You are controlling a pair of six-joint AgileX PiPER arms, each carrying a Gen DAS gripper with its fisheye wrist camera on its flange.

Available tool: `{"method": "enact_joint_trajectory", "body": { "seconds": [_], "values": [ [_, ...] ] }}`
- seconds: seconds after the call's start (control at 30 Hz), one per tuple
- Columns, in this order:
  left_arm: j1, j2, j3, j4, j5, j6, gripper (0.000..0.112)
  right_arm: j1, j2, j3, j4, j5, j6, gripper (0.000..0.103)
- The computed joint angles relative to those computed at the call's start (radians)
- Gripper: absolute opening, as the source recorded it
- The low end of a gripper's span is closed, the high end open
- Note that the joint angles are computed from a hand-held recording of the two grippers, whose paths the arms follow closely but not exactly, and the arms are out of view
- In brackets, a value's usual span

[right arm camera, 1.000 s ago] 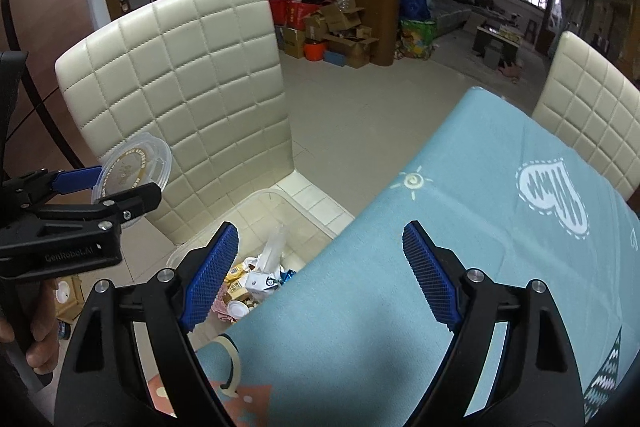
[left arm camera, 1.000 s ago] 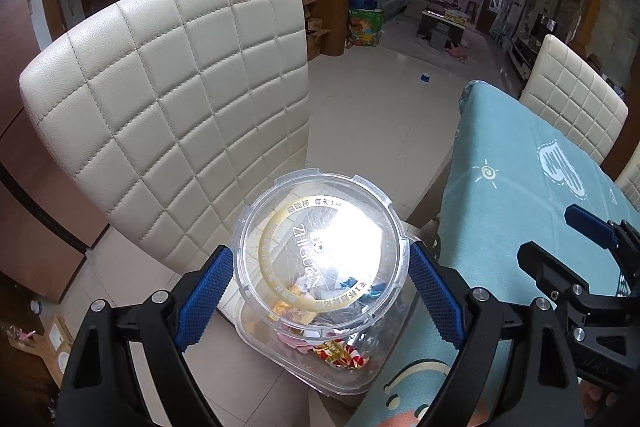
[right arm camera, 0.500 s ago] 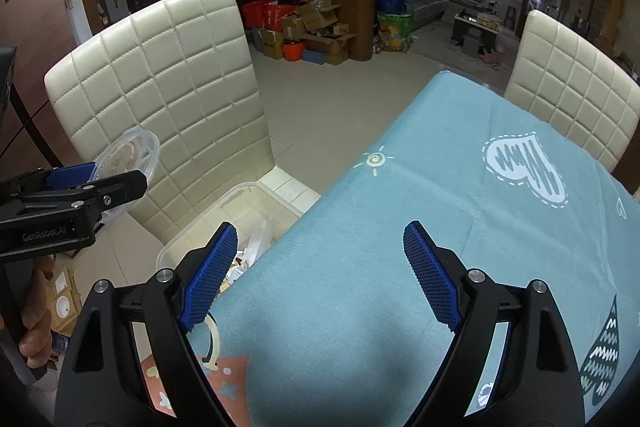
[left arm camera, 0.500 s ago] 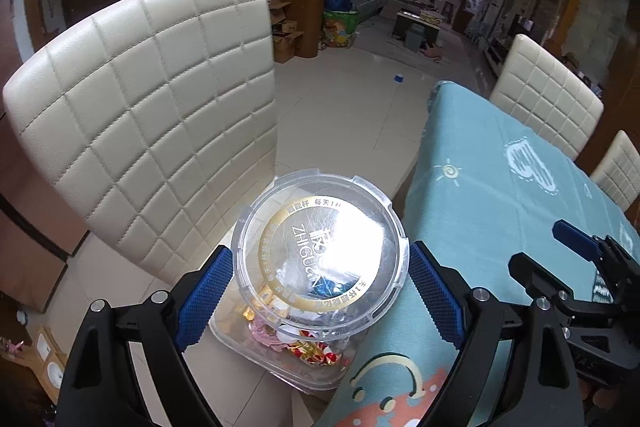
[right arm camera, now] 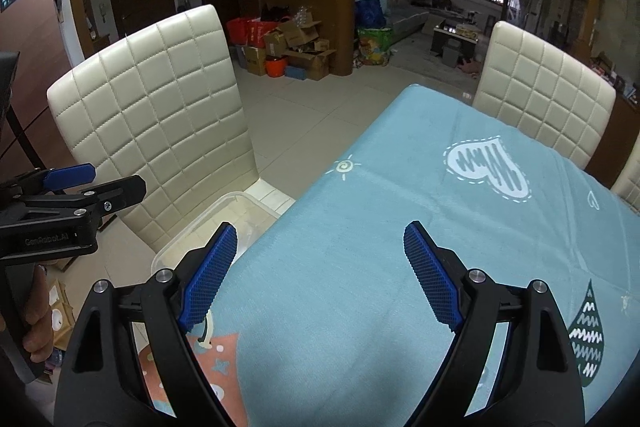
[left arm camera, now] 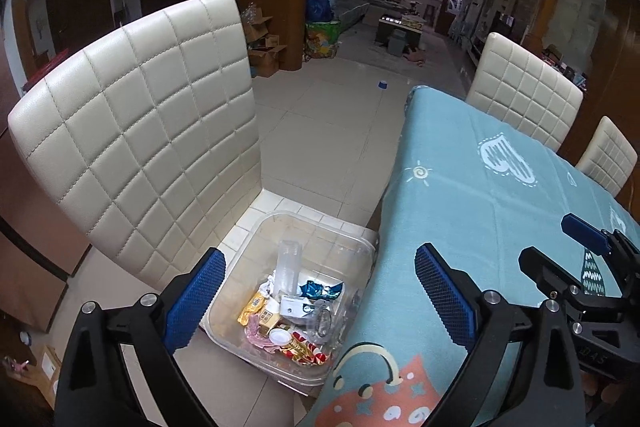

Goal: Collect trash

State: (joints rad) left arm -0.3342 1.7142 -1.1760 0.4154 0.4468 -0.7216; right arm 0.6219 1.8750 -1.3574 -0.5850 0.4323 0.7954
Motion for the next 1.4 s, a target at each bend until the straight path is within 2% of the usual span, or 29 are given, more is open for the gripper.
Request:
{"method": "enact_joint_trajectory", "body": {
  "seconds": [0.23,0.4,0.73,0.83,0.9,1.1,1.23,1.3,1.4],
  "values": [
    [-0.066,-0.051,0.02,0.078,0.001,-0.066,0.093,0.021,-0.115,0.1,-0.188,0.035,0.203,0.089],
    [-0.118,-0.078,-0.017,0.094,0.028,-0.088,0.093,0.04,-0.218,0.168,-0.352,0.095,0.355,0.091],
    [-0.251,-0.108,-0.111,0.224,0.099,-0.216,0.093,0.101,-0.414,0.267,-0.506,0.289,0.499,0.095],
    [-0.298,-0.126,-0.13,0.304,0.124,-0.281,0.093,0.147,-0.474,0.291,-0.567,0.397,0.542,0.099],
    [-0.325,-0.138,-0.151,0.327,0.15,-0.287,0.093,0.168,-0.497,0.291,-0.581,0.455,0.55,0.099],
    [-0.399,-0.181,-0.173,0.412,0.22,-0.339,0.093,0.212,-0.569,0.293,-0.566,0.557,0.558,0.1],
    [-0.418,-0.189,-0.208,0.379,0.262,-0.306,0.093,0.25,-0.594,0.273,-0.559,0.656,0.563,0.1],
    [-0.414,-0.2,-0.215,0.343,0.246,-0.291,0.093,0.26,-0.609,0.252,-0.534,0.69,0.547,0.1],
    [-0.446,-0.19,-0.243,0.397,0.308,-0.317,0.093,0.261,-0.635,0.237,-0.502,0.712,0.525,0.1]
  ]
}}
